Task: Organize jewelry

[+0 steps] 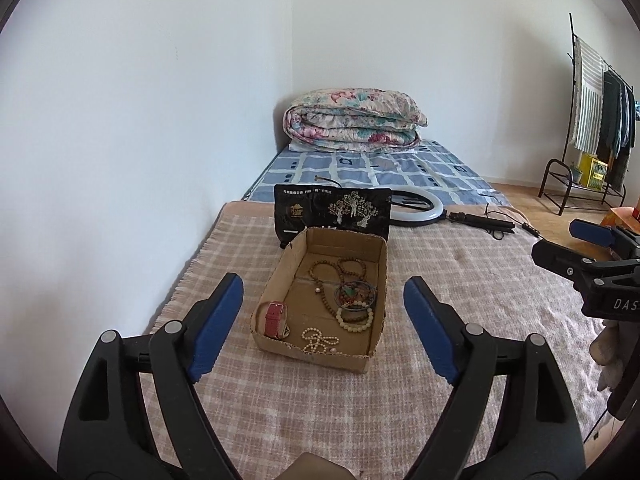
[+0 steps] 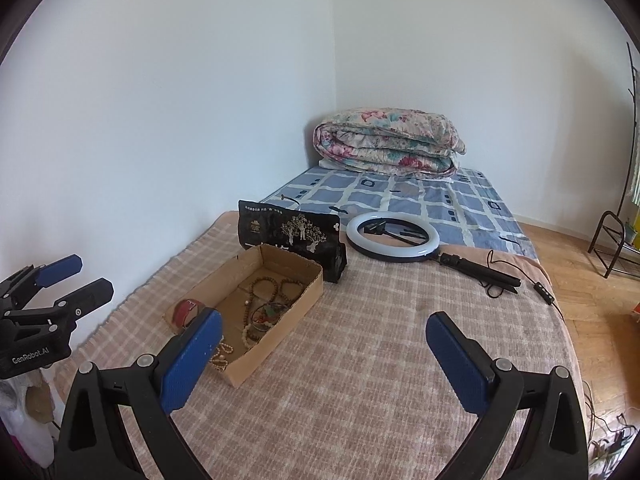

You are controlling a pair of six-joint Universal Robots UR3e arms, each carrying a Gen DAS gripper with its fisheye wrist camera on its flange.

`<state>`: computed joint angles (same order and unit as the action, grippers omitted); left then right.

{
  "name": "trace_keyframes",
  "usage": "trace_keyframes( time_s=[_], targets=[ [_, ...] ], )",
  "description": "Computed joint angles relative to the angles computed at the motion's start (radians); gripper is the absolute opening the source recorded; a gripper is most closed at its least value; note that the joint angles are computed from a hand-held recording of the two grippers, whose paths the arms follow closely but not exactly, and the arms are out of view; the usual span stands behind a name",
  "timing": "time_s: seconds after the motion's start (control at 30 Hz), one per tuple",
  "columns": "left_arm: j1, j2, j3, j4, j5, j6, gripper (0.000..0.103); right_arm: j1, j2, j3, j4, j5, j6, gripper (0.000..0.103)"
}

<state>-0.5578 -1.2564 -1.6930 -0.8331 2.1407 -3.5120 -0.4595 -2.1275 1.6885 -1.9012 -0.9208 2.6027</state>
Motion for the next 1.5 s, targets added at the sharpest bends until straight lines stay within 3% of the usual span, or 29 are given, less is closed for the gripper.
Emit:
trace_keyframes(
  time_s=[0.23, 0.37, 0.87, 1.5],
  targets=[
    [-0.066, -0.01, 0.01, -0.005, 0.057, -0.02, 0.085, -0.067, -0.067, 0.043, 0.047, 0.047, -0.047, 0.103],
    [-0.067, -0.007, 0.011, -0.022, 0.047, -0.031, 0.097, -0.085, -0.093, 0.079, 0.049, 0.059, -0.059, 0.103],
    [-0.078, -0.049, 0.029, -0.054, 0.008, -0.019, 0.097, 0.031, -0.022, 0.151, -0.139, -0.045, 0.014, 0.103],
    [-0.072, -0.057, 0.037, -0.063, 0.021, -0.025, 0.097, 0.046, -0.009, 0.154, -0.153, -0.057, 0.022, 0.103]
  ],
)
